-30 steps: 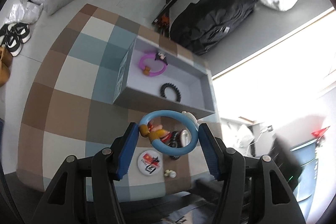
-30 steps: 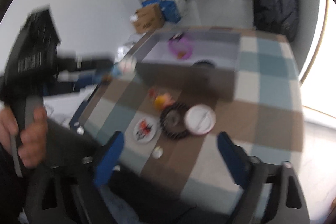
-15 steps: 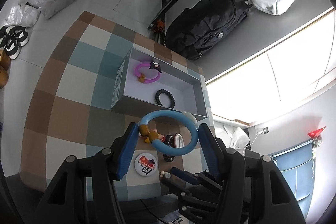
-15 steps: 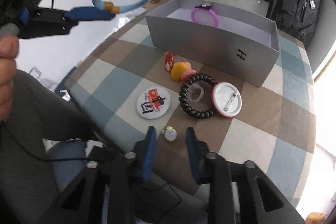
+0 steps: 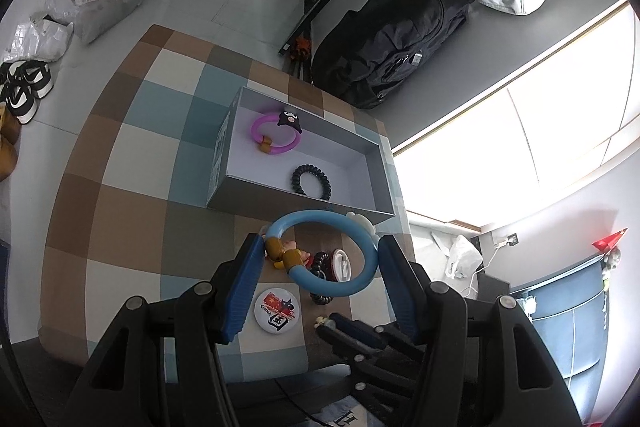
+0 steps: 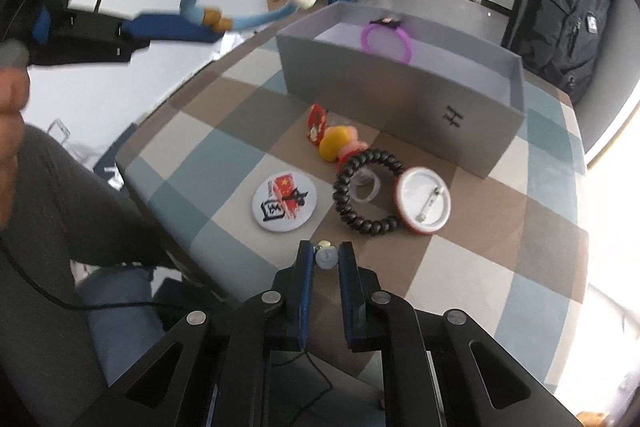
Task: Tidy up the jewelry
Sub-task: 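Lift the light-blue ring with the left gripper while the right gripper grasps the small white charm, then lower both held items into the grey box and open both grippers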
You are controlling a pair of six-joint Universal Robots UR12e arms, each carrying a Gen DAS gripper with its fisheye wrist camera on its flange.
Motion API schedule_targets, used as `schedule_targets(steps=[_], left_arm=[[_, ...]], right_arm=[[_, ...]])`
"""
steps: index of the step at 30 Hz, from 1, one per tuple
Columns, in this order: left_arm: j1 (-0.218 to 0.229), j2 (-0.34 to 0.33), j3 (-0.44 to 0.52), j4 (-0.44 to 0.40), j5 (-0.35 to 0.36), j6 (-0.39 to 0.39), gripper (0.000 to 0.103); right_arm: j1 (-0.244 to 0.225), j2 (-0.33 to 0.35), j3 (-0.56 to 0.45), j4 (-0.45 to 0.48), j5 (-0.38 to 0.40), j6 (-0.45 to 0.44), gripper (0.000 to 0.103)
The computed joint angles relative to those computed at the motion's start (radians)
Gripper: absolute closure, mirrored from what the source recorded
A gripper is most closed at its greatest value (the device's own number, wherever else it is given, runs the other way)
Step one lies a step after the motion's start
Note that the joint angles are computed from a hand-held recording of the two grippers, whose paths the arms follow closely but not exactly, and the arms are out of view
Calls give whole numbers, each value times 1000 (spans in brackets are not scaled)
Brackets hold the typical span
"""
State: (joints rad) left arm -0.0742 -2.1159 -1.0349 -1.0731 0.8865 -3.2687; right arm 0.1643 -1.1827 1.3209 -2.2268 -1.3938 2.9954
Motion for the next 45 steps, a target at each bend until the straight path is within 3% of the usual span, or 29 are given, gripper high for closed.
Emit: schedule_targets(steps=[13, 24, 32, 45], left_arm=[[-4, -4, 3, 47, -15, -11, 49], [-22, -32, 44, 151, 27, -37, 49], [-37, -85, 131, 125, 67, -32, 49], [-55, -169, 261, 19, 107, -35, 49]], right_arm=[[-50, -9, -21, -136, 107, 132, 91], [-73, 51, -148, -128, 164, 147, 91], [-84, 124, -262, -73, 175, 132, 91], [-114, 192, -342, -35, 218, 211, 91]])
